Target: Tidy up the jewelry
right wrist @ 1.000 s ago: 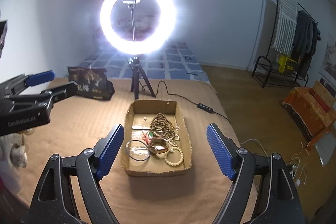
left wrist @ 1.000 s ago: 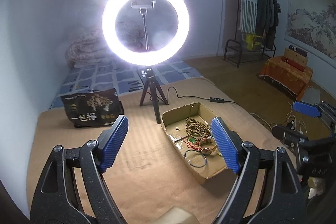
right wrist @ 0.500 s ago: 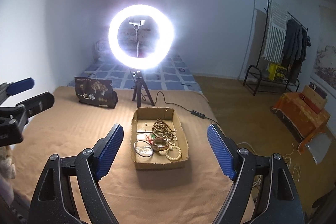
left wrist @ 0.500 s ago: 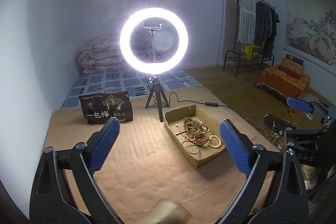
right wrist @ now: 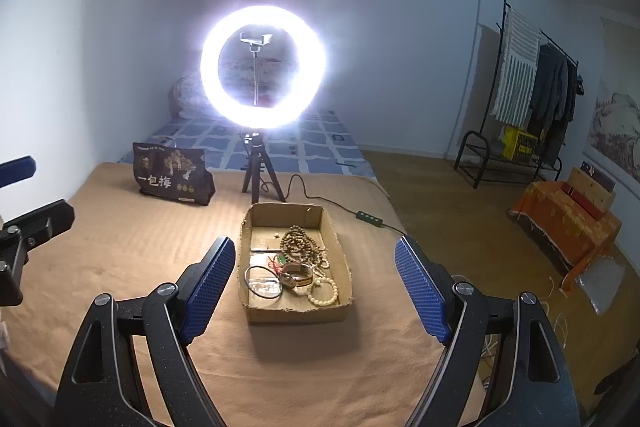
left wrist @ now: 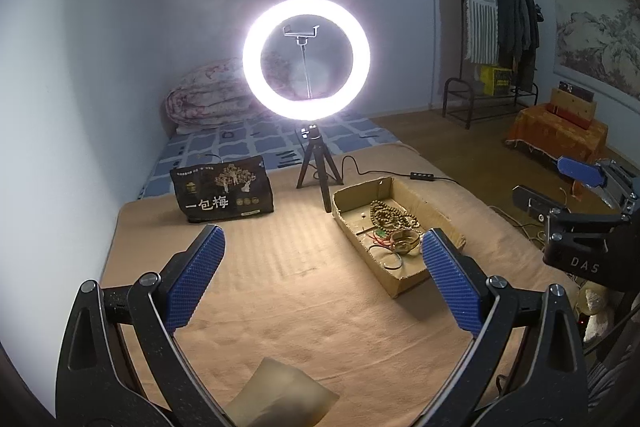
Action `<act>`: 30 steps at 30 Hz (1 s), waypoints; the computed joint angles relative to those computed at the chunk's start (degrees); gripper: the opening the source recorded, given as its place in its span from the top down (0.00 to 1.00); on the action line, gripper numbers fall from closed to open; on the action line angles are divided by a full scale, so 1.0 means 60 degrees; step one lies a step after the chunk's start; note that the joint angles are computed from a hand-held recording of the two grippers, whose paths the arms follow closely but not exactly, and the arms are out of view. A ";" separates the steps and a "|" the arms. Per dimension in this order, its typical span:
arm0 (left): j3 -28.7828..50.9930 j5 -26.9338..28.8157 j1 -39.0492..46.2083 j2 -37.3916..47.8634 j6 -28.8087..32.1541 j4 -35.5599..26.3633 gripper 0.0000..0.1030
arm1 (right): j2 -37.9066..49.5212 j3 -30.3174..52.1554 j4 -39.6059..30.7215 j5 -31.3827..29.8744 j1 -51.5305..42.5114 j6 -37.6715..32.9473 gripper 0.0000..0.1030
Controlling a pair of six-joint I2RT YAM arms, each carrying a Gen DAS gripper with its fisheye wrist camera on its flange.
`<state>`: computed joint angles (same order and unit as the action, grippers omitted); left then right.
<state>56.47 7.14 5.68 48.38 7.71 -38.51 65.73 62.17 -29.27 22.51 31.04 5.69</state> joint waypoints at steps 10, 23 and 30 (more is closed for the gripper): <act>-0.0129 -0.0193 -0.0058 -0.0003 0.0000 0.0062 0.02 | 0.0038 -0.0064 -0.0090 -0.0167 -0.0296 0.0207 0.20; -0.0163 -0.0132 -0.0095 0.0009 0.0043 0.0074 0.00 | 0.0095 -0.0080 -0.0132 -0.0367 -0.0534 0.0249 0.20; -0.0232 -0.0114 -0.0192 -0.0031 0.0142 0.0079 0.00 | 0.0096 -0.0087 -0.0159 -0.0442 -0.0569 0.0298 0.20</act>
<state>55.07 6.46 4.53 48.19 8.57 -38.04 66.31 61.65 -30.22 19.86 27.62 7.48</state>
